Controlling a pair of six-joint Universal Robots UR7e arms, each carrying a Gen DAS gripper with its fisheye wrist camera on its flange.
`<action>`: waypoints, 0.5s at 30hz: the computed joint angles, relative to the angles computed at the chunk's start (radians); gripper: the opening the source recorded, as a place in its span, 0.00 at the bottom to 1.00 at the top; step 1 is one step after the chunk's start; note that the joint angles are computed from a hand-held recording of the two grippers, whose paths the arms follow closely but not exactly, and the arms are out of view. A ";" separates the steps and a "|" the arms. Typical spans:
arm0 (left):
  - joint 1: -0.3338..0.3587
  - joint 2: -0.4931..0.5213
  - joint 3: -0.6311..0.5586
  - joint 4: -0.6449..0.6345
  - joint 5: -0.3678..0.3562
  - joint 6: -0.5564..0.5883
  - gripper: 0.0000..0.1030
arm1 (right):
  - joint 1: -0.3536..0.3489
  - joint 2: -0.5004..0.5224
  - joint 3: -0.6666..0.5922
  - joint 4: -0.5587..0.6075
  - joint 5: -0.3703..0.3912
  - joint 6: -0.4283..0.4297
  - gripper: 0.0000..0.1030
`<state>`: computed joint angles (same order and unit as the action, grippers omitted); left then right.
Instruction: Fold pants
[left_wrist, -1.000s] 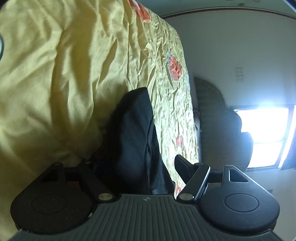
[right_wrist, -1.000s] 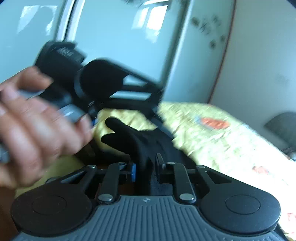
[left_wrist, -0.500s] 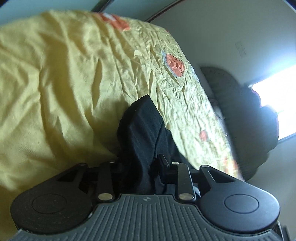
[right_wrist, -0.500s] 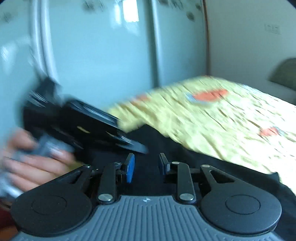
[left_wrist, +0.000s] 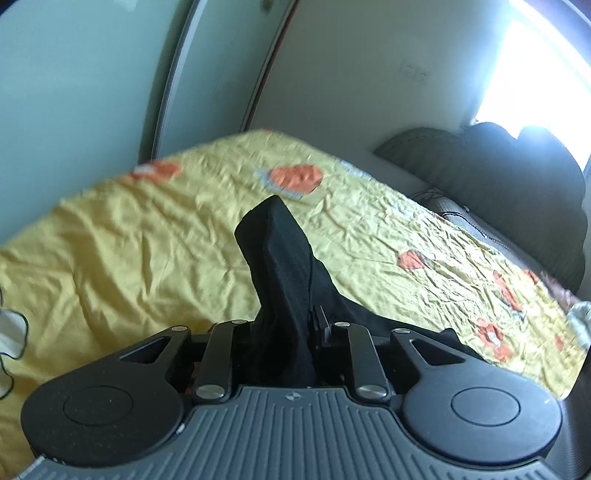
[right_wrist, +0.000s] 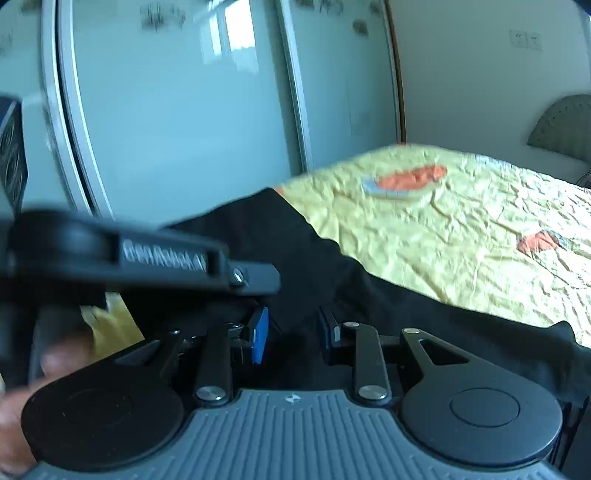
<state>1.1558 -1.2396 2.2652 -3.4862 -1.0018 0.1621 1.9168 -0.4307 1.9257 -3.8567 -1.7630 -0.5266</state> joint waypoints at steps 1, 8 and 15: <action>-0.018 0.004 0.015 -0.037 0.016 0.020 0.20 | -0.003 -0.006 0.014 -0.023 0.017 -0.003 0.27; -0.129 0.044 0.087 -0.211 0.083 0.119 0.19 | -0.013 -0.038 0.134 -0.218 0.065 -0.065 0.27; -0.235 0.078 0.132 -0.275 0.114 0.143 0.19 | -0.047 -0.076 0.216 -0.345 0.116 -0.036 0.27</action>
<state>0.9203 -1.1618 2.3969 -3.7614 -0.8880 0.3054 1.8699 -0.5070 2.1414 -4.2016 -1.6468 -0.5627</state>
